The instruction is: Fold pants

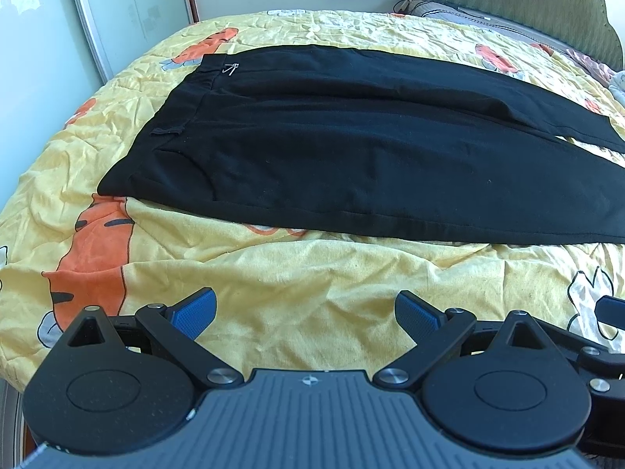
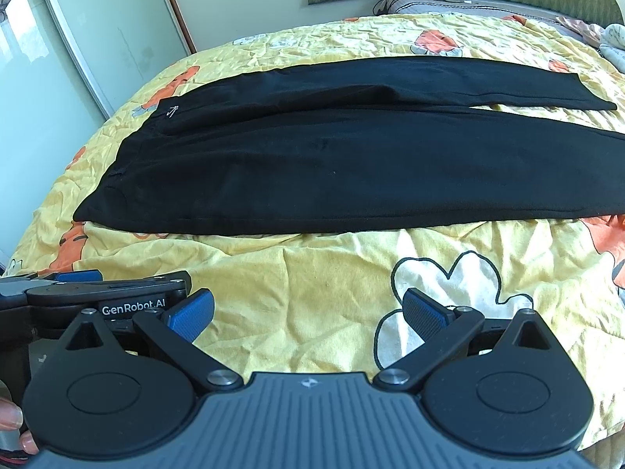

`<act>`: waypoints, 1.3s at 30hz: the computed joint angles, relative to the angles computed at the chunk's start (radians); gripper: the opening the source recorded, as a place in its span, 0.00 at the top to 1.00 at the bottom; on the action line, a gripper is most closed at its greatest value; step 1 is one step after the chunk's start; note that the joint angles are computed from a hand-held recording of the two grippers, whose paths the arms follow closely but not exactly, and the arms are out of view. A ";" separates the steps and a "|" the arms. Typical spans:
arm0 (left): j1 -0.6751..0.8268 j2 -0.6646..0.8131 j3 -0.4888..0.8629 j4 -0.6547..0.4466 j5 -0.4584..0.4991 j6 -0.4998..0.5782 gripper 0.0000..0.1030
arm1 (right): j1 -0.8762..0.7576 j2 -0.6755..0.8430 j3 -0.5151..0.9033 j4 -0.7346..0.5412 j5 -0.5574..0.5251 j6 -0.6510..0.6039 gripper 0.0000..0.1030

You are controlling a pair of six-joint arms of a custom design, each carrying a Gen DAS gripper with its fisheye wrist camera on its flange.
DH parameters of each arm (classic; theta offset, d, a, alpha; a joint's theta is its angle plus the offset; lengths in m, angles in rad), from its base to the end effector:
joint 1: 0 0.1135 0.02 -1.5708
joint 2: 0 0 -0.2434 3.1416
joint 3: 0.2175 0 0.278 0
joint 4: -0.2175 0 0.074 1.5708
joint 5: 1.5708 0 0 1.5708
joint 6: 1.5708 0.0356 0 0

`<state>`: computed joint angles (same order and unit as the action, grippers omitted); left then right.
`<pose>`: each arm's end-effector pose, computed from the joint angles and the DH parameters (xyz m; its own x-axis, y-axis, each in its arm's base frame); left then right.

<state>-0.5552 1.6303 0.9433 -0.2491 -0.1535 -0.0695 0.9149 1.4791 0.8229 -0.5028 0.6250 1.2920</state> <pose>0.2979 -0.1784 0.1428 -0.7135 0.3618 -0.6001 0.3953 0.9149 0.0816 0.1937 0.2176 0.1435 -0.6344 0.4541 -0.6256 0.3998 0.8854 0.2372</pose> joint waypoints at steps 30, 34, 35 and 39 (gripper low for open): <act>0.109 0.096 0.151 0.011 0.070 -0.031 0.09 | -0.255 -0.132 -0.232 0.733 -0.116 -0.866 0.00; 0.169 0.187 0.290 -0.035 0.121 -0.082 0.09 | -0.471 0.002 -0.103 0.819 -0.409 -1.102 0.00; 0.179 0.210 0.325 -0.041 0.118 -0.087 0.09 | -0.518 0.050 -0.047 0.812 -0.472 -1.124 0.00; 0.208 0.313 0.480 -0.077 0.112 -0.079 0.09 | -0.697 0.322 0.307 0.650 -0.702 -1.192 0.00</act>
<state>-0.3474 1.9428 1.4228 -0.3257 -0.0414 -0.1484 0.2179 1.8016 1.1295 0.1475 -0.0769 0.0999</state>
